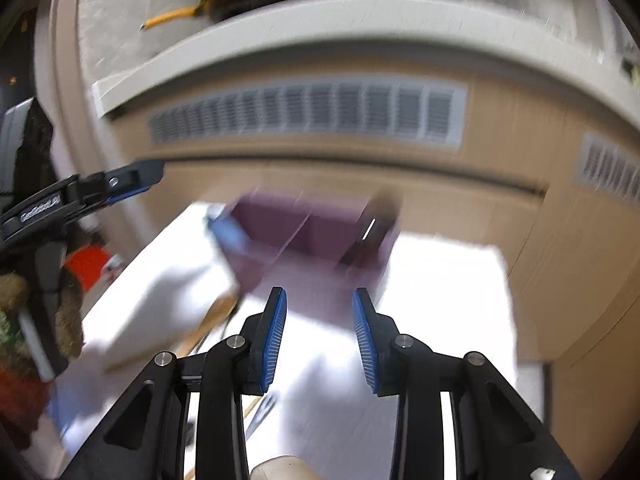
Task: Organize utensils
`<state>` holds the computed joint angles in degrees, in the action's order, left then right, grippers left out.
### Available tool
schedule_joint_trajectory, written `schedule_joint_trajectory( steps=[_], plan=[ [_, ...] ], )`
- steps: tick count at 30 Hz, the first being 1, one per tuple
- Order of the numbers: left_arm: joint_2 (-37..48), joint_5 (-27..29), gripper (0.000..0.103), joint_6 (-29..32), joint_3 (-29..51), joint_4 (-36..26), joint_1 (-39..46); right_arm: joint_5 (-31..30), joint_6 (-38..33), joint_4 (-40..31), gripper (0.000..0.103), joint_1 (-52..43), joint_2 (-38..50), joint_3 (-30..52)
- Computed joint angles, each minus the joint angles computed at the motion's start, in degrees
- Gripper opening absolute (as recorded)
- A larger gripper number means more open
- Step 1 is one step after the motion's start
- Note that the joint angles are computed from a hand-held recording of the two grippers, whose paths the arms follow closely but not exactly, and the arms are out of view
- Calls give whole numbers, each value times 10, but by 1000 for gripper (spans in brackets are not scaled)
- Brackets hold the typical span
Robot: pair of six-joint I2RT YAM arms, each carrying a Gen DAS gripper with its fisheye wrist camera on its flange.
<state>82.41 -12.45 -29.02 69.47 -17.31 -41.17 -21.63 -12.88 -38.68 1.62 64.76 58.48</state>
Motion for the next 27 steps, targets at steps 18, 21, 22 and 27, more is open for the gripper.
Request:
schedule_joint_trajectory(
  steps=[18, 21, 22, 27],
  plan=[
    [-315, -179, 72, -205, -240, -239, -131, -3, -78, -144, 32, 377, -146, -167],
    [-358, -206, 72, -237, -248, -275, -153, 65, -66, -109, 32, 474, -135, -179],
    [-367, -212, 72, -245, -250, -286, -158, 84, -64, -99, 32, 491, -127, -181],
    [-411, -216, 72, -273, -267, -311, -163, 224, -40, -20, 32, 586, -101, -200]
  ],
)
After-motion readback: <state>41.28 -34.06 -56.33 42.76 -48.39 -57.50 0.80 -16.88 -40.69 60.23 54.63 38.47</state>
